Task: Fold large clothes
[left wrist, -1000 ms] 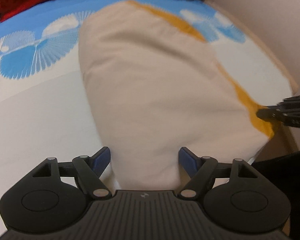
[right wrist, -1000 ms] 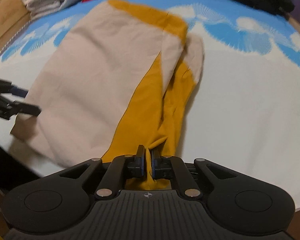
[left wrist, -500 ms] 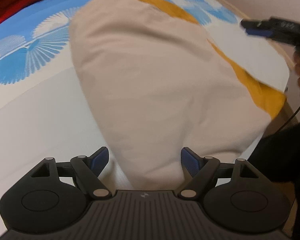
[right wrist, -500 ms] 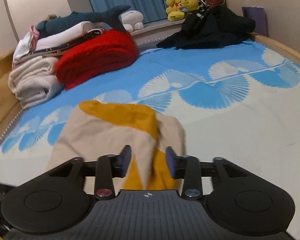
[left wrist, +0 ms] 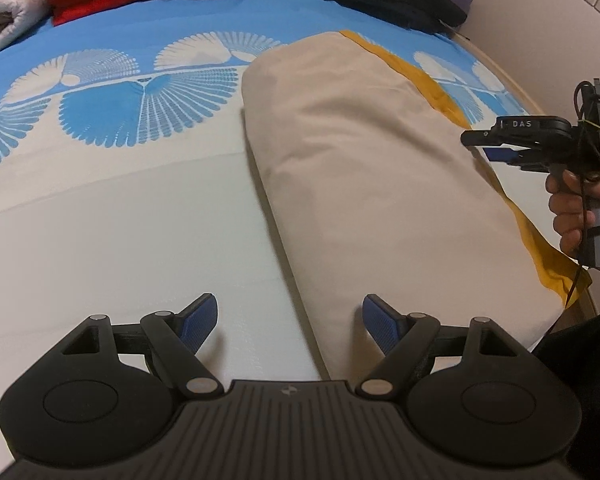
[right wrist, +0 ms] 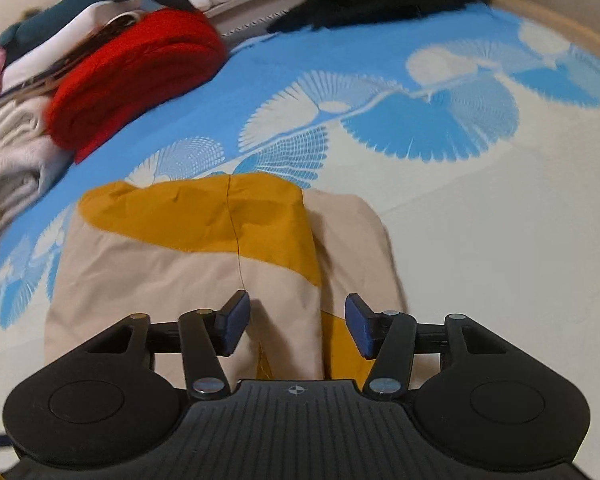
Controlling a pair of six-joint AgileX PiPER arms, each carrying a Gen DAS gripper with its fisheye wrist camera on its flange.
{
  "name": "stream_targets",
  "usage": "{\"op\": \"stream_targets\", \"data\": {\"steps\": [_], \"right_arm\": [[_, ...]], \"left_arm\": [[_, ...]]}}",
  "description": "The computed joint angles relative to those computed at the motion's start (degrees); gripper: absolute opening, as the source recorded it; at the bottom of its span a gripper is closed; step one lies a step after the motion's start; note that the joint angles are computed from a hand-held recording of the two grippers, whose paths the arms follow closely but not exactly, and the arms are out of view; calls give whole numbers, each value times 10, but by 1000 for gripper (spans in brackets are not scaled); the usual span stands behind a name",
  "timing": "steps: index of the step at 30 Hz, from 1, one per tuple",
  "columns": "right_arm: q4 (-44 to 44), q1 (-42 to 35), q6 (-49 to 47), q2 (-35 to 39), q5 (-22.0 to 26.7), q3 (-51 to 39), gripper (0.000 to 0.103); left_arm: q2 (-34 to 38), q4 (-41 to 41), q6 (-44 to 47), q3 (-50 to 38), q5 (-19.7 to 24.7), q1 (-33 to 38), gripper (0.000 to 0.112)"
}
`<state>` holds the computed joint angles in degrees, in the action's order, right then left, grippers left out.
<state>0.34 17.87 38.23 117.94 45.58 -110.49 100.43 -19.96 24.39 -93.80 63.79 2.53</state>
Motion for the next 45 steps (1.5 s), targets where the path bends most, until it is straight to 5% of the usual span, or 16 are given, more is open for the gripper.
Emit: {"op": "stream_targets", "data": {"steps": [2,3,5,7,11,19,23,27,30,36,45], "right_arm": [[36,-7,-20,6,-19,2,11],[43,-7,-28,4,-30,6,2],[46,-6,-34,-27,-107,60,0],[19,-11,4,-48,-134,84,0],[-105,8,88,-5,1,15,1],[-105,3,106,-53,-47,80,20],[28,-28,-18,-112,-113,165,34],[197,-56,-194,-120,-45,180,48],[141,-36,-217,-96,47,154,48],[137,-43,-217,-112,23,176,48],[145,-48,-200,-97,33,164,51]], "left_arm": [[5,-1,0,-4,-2,1,84],[6,-2,-1,-8,-1,1,84],[3,-4,-4,-4,-7,-1,84],[2,-5,-10,-6,-9,-3,84],[1,-7,-12,-4,-9,-9,84],[6,-109,-5,-12,4,15,84],[29,-99,-28,-31,39,-8,84],[50,-2,-57,-40,60,-64,86],[40,-29,-59,-35,37,-61,86],[54,-57,-152,-63,-11,-36,87],[208,-98,-273,-243,50,-5,92]]}}
